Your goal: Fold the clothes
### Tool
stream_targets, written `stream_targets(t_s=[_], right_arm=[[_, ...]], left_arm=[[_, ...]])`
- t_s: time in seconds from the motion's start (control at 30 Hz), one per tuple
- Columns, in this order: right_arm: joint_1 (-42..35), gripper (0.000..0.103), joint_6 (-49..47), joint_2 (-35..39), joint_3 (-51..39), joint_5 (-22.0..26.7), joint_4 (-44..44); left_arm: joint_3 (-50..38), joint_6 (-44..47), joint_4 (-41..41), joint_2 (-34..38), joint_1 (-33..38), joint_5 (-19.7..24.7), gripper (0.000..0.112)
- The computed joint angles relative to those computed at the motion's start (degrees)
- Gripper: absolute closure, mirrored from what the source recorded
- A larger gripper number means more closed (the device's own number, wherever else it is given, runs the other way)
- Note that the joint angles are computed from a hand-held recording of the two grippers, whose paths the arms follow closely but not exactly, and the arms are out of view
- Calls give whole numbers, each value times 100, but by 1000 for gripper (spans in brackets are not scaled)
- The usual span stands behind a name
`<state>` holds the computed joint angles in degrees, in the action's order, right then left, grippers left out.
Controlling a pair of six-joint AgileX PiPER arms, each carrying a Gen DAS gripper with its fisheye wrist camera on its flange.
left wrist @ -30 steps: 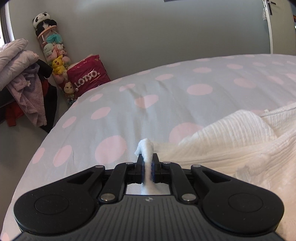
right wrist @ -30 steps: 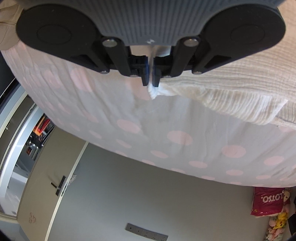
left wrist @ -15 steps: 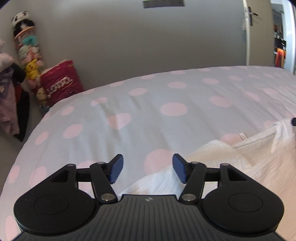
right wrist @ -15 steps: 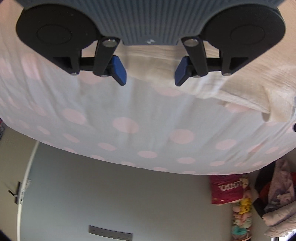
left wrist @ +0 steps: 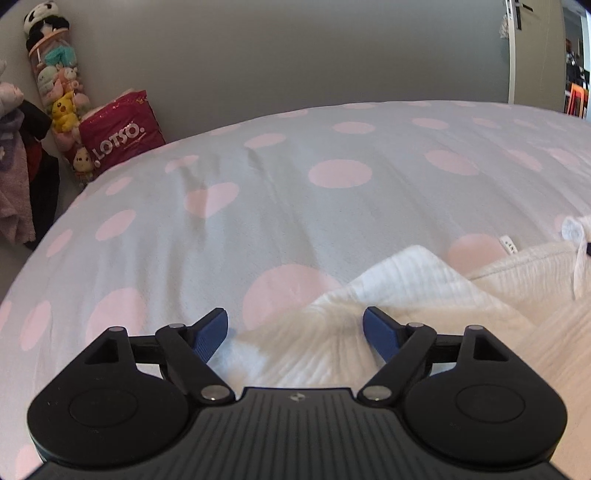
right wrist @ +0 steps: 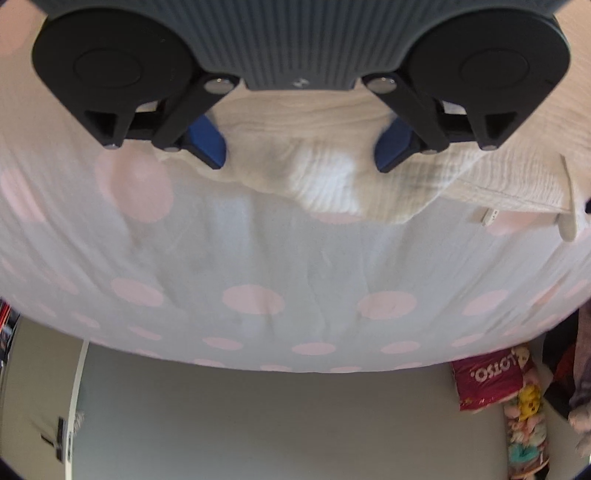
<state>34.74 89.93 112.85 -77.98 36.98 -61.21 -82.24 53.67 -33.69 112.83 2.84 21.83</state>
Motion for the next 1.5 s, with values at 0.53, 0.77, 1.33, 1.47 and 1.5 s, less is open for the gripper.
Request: stream_targets(t_s=[0.53, 0.77, 1.33, 1.47, 1.5], right_arm=[[2112, 81, 1426, -2101, 2439, 872, -2027], [2810, 68, 122, -2432, 3028, 637, -714], [2026, 37, -521, -3321, 2274, -91, 136], [1645, 38, -437, -3035, 1806, 119, 279], [1469, 38, -617, -2902, 1685, 11, 514]], left_arm=[[2394, 5828, -3981, -1786, 1684, 2343, 101], [2730, 5797, -2805, -2039, 1757, 2286, 97], [1206, 3993, -2457, -1897, 1480, 2786, 63], [149, 2355, -1774, -1241, 1111, 2444, 63], [-176, 1988, -1507, -1017, 1006, 2435, 63]])
